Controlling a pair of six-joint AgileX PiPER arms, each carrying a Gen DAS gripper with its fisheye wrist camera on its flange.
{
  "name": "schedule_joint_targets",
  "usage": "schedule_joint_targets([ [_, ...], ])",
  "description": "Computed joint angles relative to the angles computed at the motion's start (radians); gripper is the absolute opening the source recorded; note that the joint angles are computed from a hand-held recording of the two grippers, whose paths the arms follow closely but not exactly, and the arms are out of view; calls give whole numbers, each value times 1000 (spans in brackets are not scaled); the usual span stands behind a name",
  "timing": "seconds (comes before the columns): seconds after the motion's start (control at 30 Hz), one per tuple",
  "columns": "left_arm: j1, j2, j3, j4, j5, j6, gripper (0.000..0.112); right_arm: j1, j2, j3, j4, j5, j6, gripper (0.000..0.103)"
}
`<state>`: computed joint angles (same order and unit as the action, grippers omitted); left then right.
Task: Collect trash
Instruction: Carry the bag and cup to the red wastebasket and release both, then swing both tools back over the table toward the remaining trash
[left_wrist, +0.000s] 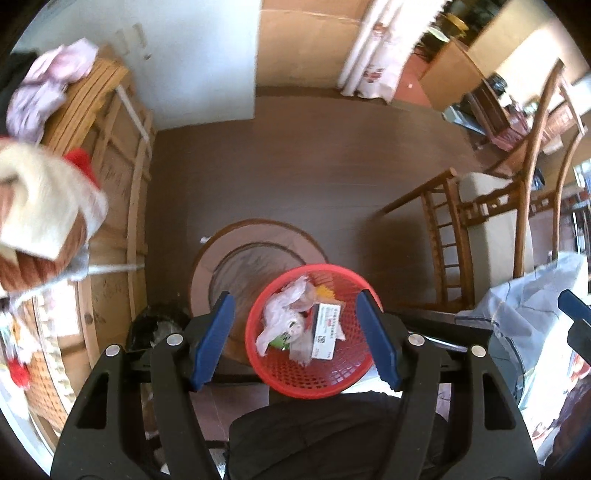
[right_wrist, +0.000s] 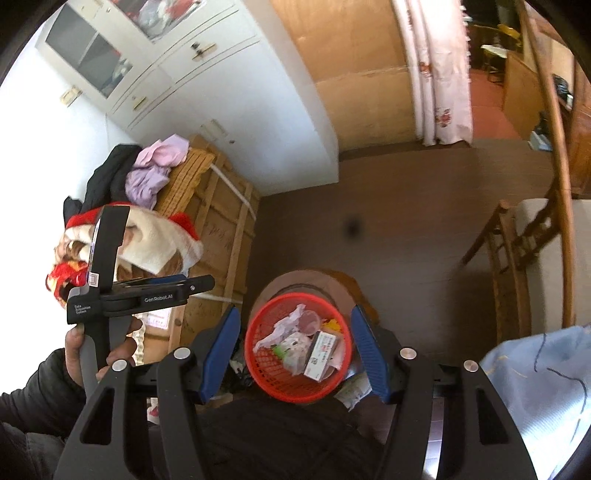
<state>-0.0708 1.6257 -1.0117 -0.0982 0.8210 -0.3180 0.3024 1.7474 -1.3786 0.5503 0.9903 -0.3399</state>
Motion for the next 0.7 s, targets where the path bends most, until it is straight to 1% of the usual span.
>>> schedule_joint_targets([
  [0.2,-108,63,-115,17,23,-1,67,-71,-64,73,-3,-35,12,62],
  [0.4,-190,117,-215,37,46,0,67,-139,-130,143,-7,-62,16,62],
  [0.7,-317,214,-382,75,101,-8,67,-277,-232,255,4,-80,4,62],
])
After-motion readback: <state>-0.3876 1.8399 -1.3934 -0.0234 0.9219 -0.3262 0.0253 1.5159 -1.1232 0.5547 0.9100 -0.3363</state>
